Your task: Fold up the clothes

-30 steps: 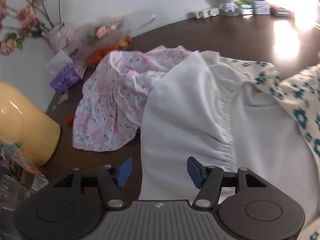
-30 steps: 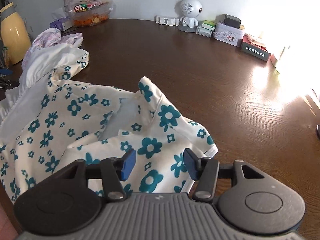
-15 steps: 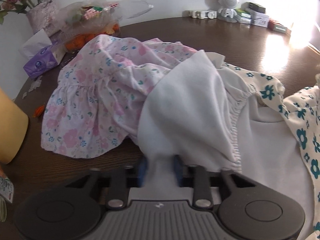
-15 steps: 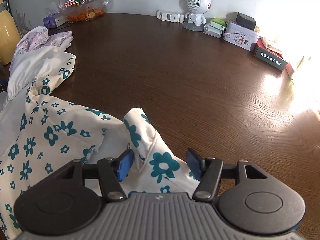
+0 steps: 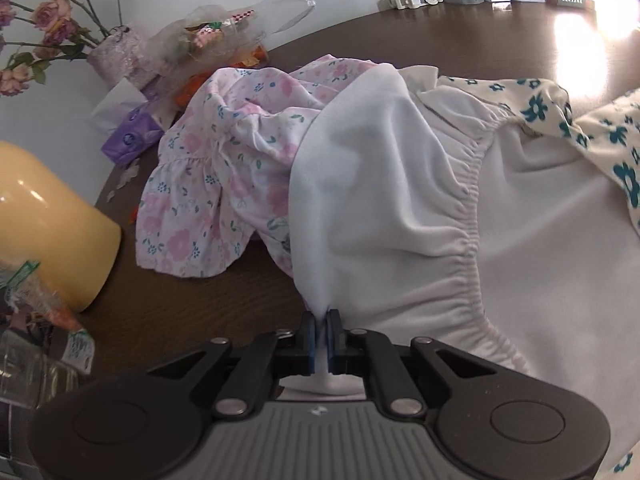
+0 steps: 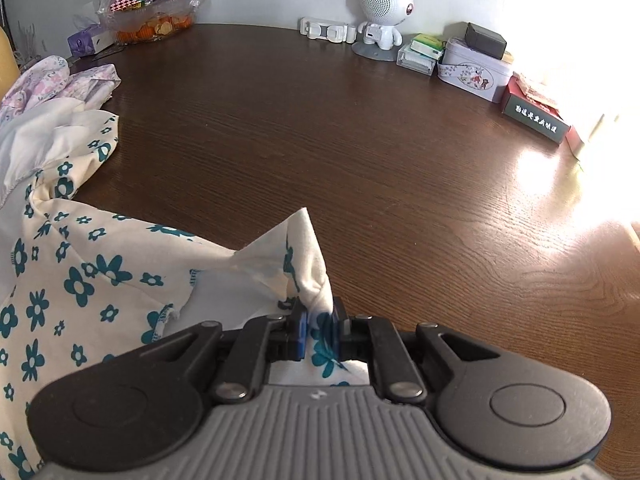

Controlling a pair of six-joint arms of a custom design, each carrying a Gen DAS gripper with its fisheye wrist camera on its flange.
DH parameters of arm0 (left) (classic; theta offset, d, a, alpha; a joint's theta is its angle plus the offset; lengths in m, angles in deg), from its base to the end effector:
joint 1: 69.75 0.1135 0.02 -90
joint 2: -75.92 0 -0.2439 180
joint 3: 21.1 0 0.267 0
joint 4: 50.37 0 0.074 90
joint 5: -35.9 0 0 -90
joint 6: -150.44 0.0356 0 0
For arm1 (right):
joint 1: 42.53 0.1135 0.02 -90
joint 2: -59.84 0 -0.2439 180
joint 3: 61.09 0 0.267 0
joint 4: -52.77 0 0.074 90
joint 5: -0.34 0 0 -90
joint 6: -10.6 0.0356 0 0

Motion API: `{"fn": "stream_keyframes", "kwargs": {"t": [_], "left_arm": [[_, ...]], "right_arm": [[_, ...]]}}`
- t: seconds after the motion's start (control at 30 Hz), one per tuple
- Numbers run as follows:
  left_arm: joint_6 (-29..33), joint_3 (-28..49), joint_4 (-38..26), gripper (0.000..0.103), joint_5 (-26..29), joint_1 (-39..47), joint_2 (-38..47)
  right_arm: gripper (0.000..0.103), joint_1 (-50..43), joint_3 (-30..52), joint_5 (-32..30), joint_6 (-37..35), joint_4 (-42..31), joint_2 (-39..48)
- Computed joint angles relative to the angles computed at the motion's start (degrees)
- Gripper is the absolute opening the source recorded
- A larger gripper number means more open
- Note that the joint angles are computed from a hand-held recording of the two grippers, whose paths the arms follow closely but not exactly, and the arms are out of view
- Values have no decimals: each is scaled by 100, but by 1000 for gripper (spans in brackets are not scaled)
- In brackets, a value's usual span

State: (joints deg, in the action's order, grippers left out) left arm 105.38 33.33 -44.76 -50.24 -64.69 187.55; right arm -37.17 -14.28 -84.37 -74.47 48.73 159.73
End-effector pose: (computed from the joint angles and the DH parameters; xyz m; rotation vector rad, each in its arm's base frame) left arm 0.3215 0.0261 0.0300 0.8771 2.3319 0.2907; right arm 0.2808 0.0230 0.0484 0.0253 2.5618 -0.0501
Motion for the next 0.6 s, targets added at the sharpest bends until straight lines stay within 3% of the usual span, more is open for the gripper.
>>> {"fn": "stream_keyframes", "kwargs": {"t": [0.1,0.2,0.23,0.3,0.33,0.47,0.6], "left_arm": [[-164,-228,43,8,166,27,-299],[-329,-552,36,14,466,11,-921],[-407,-679,-6,20,589,-25,-1203],[-591,-890,-142,51,842,-143,-1744],[-647,-915,-318,55,1033,-243,-1939],[-862,-526,-1231,58,1523,-936,-1935],[-1679,360,-1578,58,1243,-1923,-1057]], "right_arm": [[13,41,49,43,17,-56,-18],[30,-25,-421,-176,67,-54,-852],[36,-22,-625,-225,73,-115,-1266],[40,97,-1002,-243,43,-433,-2172],[41,191,-1150,-239,23,-605,-2539],[44,704,-1521,-205,155,-964,-3375],[44,964,-1149,-537,602,-576,-2562]]}}
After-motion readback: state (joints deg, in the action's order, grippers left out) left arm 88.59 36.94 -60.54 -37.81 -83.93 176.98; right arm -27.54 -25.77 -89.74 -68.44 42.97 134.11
